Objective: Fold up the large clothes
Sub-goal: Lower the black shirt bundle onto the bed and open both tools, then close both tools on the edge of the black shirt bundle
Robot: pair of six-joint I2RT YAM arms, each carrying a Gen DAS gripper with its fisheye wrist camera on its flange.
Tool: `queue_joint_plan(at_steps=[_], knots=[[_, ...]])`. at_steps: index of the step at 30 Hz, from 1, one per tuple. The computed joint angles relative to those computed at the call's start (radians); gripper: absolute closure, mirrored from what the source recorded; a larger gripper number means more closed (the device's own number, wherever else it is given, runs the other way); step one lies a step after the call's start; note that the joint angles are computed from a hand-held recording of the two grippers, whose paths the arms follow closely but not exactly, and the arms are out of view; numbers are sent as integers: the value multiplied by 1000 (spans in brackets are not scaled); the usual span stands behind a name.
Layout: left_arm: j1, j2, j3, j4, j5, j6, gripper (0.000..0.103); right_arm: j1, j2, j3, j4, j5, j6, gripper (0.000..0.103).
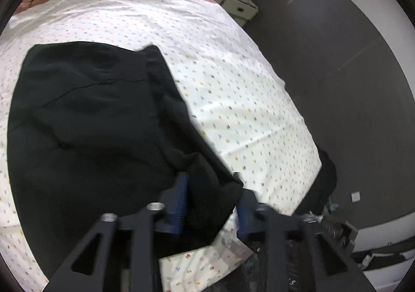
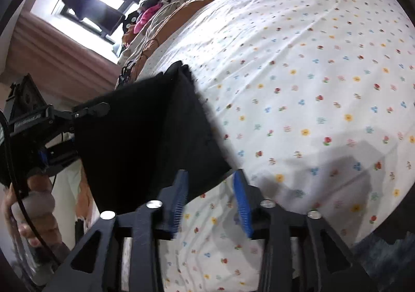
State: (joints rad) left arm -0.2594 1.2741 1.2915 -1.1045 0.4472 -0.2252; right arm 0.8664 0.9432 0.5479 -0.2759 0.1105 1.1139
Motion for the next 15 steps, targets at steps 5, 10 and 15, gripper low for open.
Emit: queue_joint_plan(at_steps=[5,10,15], knots=[[180,-18,26,-77,104,131,44,13,-11,6,30,-6,-7,46],[425,-52,14,-165,147,297,44,-24,48,55,78,-70,-57,23],[685,-79,-27,-236,168,472,44,-42,169,137,115,-94,-84,23]])
